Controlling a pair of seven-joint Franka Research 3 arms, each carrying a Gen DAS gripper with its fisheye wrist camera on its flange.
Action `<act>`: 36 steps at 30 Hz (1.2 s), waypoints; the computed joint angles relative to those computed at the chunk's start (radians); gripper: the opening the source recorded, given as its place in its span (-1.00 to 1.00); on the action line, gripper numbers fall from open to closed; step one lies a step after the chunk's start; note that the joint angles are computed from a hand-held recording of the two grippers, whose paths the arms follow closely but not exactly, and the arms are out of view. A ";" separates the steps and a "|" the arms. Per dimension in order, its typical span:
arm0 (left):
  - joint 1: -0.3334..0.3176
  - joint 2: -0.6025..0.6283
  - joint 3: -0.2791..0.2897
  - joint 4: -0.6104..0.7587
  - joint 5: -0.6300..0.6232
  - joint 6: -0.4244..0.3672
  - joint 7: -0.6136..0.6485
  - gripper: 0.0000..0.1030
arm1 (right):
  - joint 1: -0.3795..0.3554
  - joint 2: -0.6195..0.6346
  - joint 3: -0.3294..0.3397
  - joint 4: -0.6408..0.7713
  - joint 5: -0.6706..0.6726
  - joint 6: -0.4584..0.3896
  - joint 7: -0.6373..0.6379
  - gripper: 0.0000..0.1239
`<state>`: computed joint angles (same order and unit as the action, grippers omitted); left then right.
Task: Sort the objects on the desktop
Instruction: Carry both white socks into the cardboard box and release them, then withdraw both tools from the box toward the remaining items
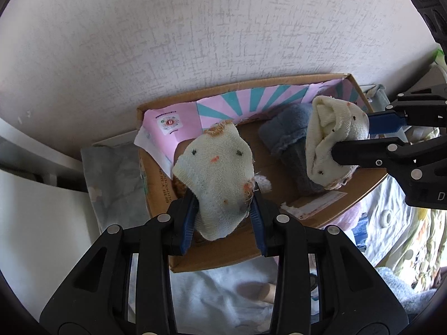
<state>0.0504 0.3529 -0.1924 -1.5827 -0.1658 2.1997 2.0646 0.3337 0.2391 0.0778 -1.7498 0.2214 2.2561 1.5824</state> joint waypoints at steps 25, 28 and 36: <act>-0.002 -0.099 0.018 -0.151 0.063 0.253 -0.074 0.99 | 0.046 -0.094 -0.024 -0.106 -0.330 0.081 0.228 0.25; 0.010 -0.130 0.012 -0.176 0.016 0.254 -0.044 0.99 | 0.057 -0.136 -0.016 -0.146 -0.419 0.110 0.265 0.25; 0.012 -0.246 0.018 -0.290 -0.131 0.317 0.074 0.99 | 0.043 -0.204 0.012 -0.202 -0.433 0.107 0.272 0.24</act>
